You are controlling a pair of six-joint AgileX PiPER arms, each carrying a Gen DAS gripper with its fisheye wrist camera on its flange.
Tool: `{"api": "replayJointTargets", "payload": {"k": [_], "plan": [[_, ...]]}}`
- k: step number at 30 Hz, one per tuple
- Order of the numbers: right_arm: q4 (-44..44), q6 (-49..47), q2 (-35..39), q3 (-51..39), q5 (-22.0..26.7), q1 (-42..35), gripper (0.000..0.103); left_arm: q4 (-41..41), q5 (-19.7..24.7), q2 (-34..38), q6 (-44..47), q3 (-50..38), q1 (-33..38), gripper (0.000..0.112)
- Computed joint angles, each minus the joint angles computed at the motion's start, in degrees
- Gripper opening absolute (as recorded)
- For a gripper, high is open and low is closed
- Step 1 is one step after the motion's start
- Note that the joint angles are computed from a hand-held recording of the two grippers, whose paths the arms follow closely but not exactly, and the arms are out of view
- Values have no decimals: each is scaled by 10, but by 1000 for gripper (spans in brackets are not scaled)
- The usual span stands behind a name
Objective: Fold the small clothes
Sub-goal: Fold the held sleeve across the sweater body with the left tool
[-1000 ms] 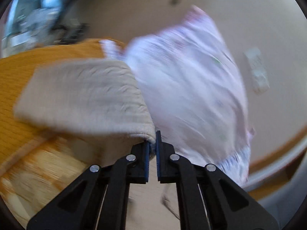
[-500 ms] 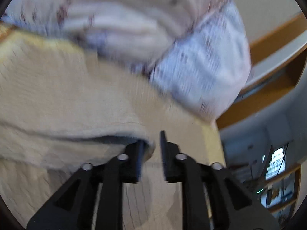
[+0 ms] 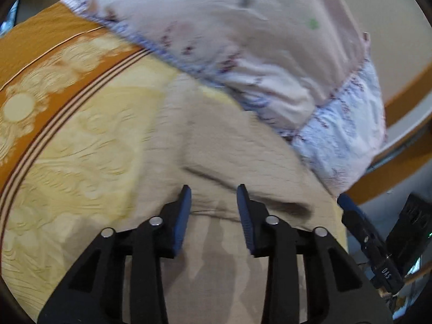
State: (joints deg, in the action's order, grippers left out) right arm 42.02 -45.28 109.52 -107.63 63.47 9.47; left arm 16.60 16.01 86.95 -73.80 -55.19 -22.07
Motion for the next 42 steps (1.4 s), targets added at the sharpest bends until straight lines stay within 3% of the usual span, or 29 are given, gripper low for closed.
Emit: {"api": "replayJointTargets", "payload": {"k": [3, 6, 10, 11, 12, 14, 19, 21, 24, 26, 28, 30, 31, 35, 37, 39, 42], "plan": [[-55, 13, 36, -35, -9, 62, 45, 17, -13, -5, -26, 25, 6, 16], [-116, 17, 59, -49, -29, 114, 45, -5, -29, -13, -3, 41, 15, 14], [-194, 43, 68, -27, -82, 156, 45, 56, -17, -1, -50, 27, 3, 14], [-207, 44, 63, -9, -107, 161, 38, 62, -16, 0, -57, 25, 1, 14], [-219, 52, 55, 10, -135, 165, 21, 60, -16, 0, -55, 26, 1, 14], [-176, 51, 59, 1, -123, 145, 6, 53, -20, -2, -50, 29, 3, 14], [-49, 109, 21, 23, -141, 46, 5, 48, -16, -1, -46, 27, 1, 15], [20, 142, -18, 76, -161, -29, 5, 42, -16, -1, -39, 26, 2, 16], [27, 198, -65, 156, -193, -112, 6, 21, -29, -3, -15, 30, 5, 24], [-20, 244, -68, 171, -169, -156, 9, 16, -38, -4, -9, 32, 3, 34], [-18, 264, -52, 160, -115, -204, 22, -14, -50, -7, 25, 33, 2, 46], [4, 273, -44, 151, -97, -241, 47, -42, -53, -8, 60, 30, -2, 63], [16, 271, -40, 143, -92, -253, 51, -31, -43, -9, 51, 25, -9, 65], [21, 326, 20, 49, -26, -276, 52, 66, -26, -36, -28, 35, -38, 67], [3, 347, 40, 29, -19, -271, 51, 128, 4, -59, -76, 45, -56, 67], [-3, 352, 63, 7, -4, -266, 44, 169, 39, -84, -110, 59, -71, 67], [2, 333, 67, 22, -1, -260, 37, 165, 68, -111, -103, 77, -75, 68]]}}
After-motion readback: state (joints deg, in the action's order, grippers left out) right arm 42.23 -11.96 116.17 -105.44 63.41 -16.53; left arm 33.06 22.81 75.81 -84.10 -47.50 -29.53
